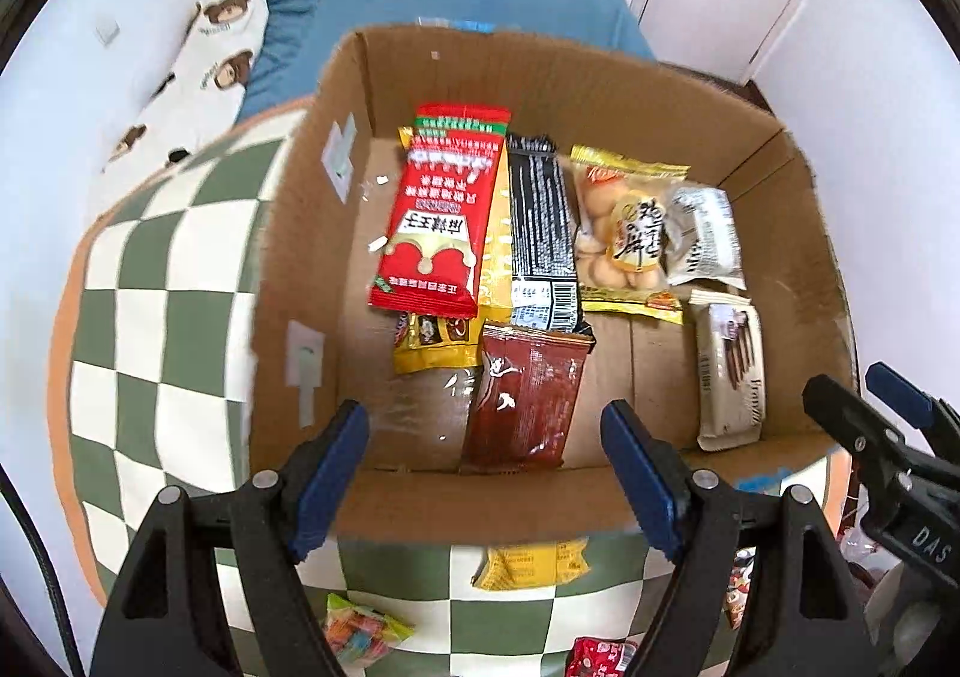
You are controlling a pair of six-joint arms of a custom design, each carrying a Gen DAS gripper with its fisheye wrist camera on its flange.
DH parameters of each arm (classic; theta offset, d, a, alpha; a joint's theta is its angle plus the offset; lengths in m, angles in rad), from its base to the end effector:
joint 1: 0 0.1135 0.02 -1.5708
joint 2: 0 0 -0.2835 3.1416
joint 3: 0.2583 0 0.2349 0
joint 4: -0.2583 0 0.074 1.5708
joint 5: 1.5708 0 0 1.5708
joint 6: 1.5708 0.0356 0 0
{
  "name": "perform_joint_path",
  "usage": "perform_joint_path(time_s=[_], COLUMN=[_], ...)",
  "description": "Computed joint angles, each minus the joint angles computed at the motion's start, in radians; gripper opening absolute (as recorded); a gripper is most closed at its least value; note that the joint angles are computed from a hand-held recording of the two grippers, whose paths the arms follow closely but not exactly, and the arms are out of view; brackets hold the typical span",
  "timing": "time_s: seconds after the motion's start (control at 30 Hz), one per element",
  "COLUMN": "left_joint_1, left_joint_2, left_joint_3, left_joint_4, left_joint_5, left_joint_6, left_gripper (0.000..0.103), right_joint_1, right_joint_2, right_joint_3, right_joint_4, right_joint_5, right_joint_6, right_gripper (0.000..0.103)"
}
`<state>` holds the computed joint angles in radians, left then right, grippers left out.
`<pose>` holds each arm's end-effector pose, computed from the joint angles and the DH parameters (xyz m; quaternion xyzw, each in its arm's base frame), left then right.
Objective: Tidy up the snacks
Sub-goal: 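Lower both packs into the box and open both tools to release, then grasp the clear candy-ball bag with the left tool while the right tool grasps the panda bag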
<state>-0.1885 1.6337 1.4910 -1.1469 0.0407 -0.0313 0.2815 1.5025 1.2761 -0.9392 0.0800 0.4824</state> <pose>0.2959 -0.0579 0.3183 0.0806 0.9866 -0.0354 0.1371 0.2684 0.0747 0.3032 0.1062 0.9730 0.0386 0.2012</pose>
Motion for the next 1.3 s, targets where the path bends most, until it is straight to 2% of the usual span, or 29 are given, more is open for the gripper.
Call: perform_joint_path(time_s=[0.2,0.43,0.67,0.83,0.93,1.03,1.17,1.3], left_joint_1=[0.010,0.017,0.003,0.012,0.007,0.012,-0.041,-0.162], left_joint_2=[-0.142,-0.272,-0.386,-0.452,-0.487,-0.521,-0.569,-0.594], left_joint_3=[-0.026,-0.003,0.004,0.001,-0.033,-0.125,-0.309,-0.527], left_joint_4=[-0.003,-0.054,-0.088,-0.130,-0.143,-0.153,-0.136,-0.075], left_joint_5=[-0.005,0.003,-0.005,0.022,0.017,0.027,0.003,-0.028], left_joint_6=[0.010,0.041,0.038,0.034,0.039,0.056,0.057,0.009], left_gripper=[0.079,0.079,0.079,0.079,0.079,0.079,0.079,0.079], right_joint_1=[0.076,0.231,0.421,0.535,0.588,0.622,0.646,0.549], right_joint_2=[-0.121,-0.245,-0.297,-0.312,-0.330,-0.363,-0.434,-0.525], right_joint_3=[-0.013,0.029,0.101,0.141,0.113,0.029,-0.163,-0.415], right_joint_4=[-0.032,-0.146,-0.287,-0.372,-0.410,-0.422,-0.395,-0.298], right_joint_5=[0.094,0.224,0.383,0.437,0.425,0.385,0.282,0.131], right_joint_6=[0.047,0.150,0.292,0.411,0.500,0.588,0.685,0.651], right_gripper=[0.095,0.095,0.095,0.095,0.095,0.095,0.095,0.095])
